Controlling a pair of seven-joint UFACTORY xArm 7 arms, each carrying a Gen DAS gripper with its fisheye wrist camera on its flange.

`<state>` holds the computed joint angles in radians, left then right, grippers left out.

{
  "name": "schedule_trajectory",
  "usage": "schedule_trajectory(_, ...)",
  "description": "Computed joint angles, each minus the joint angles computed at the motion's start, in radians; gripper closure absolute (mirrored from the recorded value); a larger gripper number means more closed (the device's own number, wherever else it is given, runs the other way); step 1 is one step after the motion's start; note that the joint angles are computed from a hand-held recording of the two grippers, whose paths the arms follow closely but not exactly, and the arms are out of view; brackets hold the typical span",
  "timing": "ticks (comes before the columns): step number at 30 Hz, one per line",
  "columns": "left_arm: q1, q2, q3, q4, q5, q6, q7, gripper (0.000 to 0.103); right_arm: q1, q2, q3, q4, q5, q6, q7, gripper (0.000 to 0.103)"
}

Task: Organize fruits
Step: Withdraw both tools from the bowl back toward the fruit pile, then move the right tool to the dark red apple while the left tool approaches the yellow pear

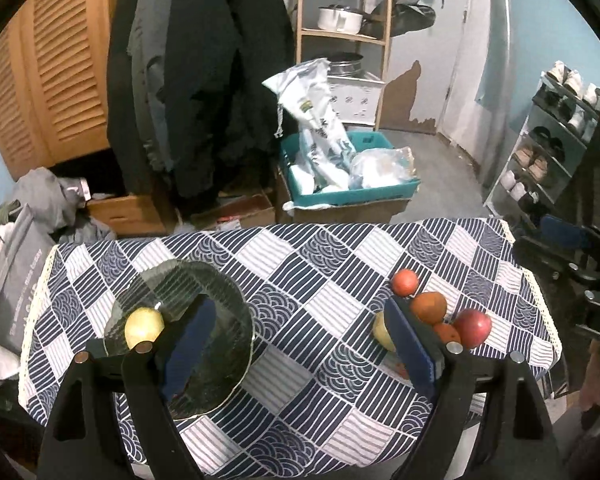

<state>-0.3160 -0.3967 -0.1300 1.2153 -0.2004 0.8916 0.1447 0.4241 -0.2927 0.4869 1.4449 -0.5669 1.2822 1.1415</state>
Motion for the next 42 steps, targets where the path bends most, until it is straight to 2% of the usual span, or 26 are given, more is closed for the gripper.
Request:
schedule_trajectory(6, -0.018, 0.009, -0.021, 0.011, 0.002, -0.003, -0.007, 0.015, -0.023, -0.088, 0.001, -0.064, 0.019, 0.039, 0.012, 0.023)
schedule_trajectory(19, -0.056, 0.045, -0.059, 0.019, 0.024, -0.003, -0.038, 0.015, -0.123, -0.309, 0.007, -0.248, 0.167, 0.073, 0.013, 0.023)
schedule_trajectory(25, -0.073, 0.079, -0.067, 0.017, 0.018, 0.011, -0.058, 0.015, -0.155, -0.359, 0.005, -0.313, 0.23, 0.076, -0.002, 0.023)
schedule_trajectory(42, -0.103, 0.196, -0.09, -0.004, 0.049, -0.003, -0.106, 0.015, -0.136, -0.394, -0.061, -0.514, 0.391, 0.006, 0.015, 0.023)
